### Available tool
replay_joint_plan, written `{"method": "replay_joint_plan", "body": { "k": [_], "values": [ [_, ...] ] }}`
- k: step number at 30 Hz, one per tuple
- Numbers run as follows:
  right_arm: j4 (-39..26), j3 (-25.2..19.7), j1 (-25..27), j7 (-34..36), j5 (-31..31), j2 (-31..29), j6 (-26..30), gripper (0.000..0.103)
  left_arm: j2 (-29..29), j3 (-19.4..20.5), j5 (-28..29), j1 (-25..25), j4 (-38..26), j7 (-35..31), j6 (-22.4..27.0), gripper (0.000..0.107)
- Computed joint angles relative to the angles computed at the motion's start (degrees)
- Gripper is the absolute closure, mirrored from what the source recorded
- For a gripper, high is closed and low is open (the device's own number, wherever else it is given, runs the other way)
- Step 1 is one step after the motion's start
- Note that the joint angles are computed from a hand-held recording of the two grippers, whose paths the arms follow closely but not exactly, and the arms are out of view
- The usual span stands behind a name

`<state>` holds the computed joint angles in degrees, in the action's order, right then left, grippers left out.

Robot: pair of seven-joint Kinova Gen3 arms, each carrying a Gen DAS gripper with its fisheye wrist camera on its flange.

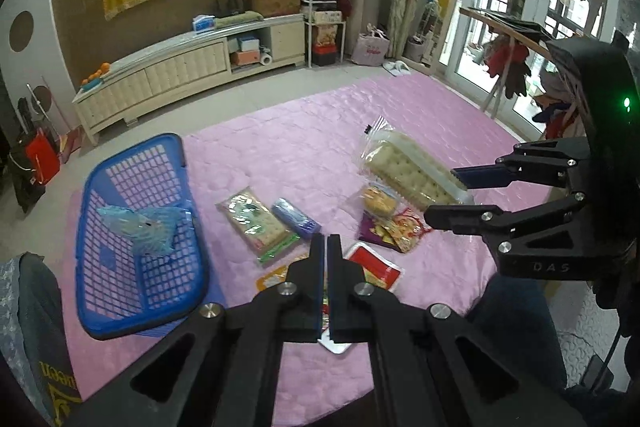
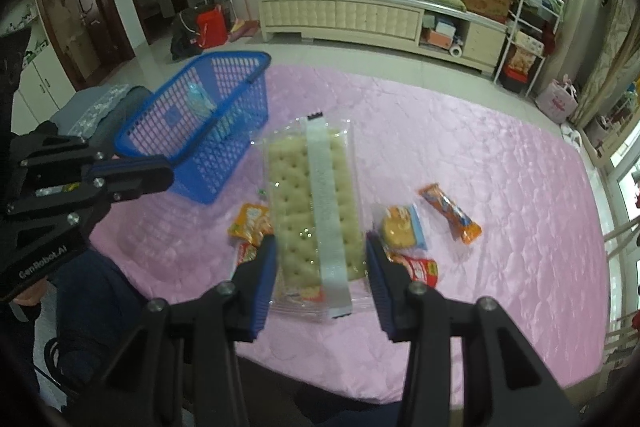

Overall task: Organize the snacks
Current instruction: 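Lift the cracker pack with the right tool and carry it over the basket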

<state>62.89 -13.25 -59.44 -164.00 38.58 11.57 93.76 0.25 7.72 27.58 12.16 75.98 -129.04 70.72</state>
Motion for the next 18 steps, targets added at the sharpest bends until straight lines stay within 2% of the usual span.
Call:
{"method": "replay_joint_plan", "body": {
  "k": [8, 18],
  "values": [
    [-11.75, 3.86, 0.46, 10.32, 0.29, 6.31, -1.39, 0.055, 2.71, -1.94, 0.11, -3.70, -5.53, -0.69, 1.62, 0.107],
    [-32.99, 9.92, 2.59, 25.39, -6.77, 19.17, -0.66, 0.055, 8.90, -2.52, -2.17, -9.07, -13.46, 1.23, 3.23, 0.107]
  ]
}}
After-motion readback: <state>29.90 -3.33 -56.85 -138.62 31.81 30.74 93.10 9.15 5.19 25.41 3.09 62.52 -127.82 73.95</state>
